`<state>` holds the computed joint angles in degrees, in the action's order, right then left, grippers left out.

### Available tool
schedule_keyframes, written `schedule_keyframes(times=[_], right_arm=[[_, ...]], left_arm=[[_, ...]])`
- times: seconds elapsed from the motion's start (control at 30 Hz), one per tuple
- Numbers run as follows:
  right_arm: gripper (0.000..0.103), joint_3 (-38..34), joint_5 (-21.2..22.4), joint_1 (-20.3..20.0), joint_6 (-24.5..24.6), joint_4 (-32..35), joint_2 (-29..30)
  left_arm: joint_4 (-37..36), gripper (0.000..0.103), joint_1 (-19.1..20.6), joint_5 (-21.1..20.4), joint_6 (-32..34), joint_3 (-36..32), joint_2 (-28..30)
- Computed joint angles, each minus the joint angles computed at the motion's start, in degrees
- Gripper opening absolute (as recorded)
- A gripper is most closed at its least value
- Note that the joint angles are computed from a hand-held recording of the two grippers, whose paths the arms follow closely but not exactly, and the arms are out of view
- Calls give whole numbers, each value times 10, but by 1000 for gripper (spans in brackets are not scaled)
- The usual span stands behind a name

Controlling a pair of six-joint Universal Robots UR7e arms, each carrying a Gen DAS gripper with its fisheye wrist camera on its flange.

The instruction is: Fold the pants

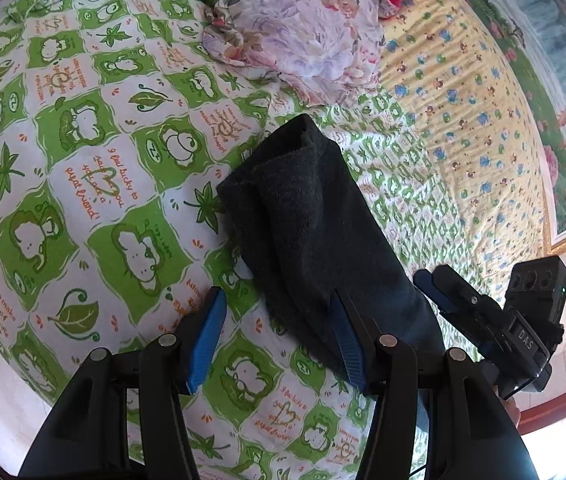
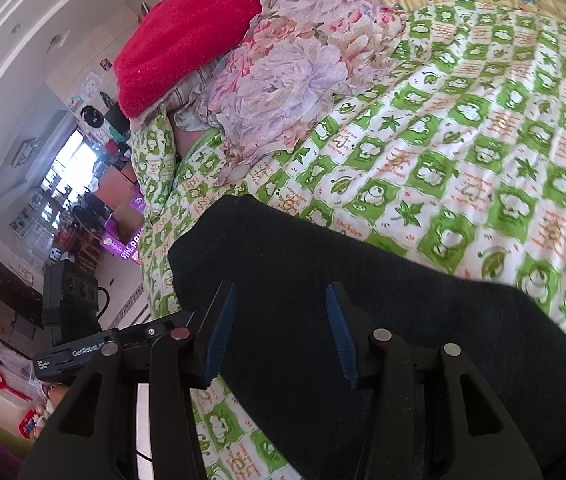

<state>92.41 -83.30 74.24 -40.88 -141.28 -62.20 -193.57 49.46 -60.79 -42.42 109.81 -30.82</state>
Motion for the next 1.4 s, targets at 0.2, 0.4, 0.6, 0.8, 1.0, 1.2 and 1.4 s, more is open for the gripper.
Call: schedule_keyframes(times=[0.2,0.4,0.6,0.8,1.0,1.2,1.4], right_arm=[[48,-75,-29,23,-14,39,54],[48,-176,-64,49,-42,124,124],[48,-242,-107,68,-85,197,176],[48,-290,-122,79,-104,249,210],[26,-273,-114,78,-114,240,202],[23,-228,-37,57,-90,228,154],[23,-166,33,39,-91,196,83]], left_arm=[[5,54,11,-6,-8,-21,9],[6,54,20,-13,-8,-34,13],[9,54,30,-22,-4,-45,16],[23,52,33,-14,6,-64,23],[52,27,30,0,18,-78,25],[45,20,9,9,44,-79,22],[28,20,-25,5,79,-89,22]])
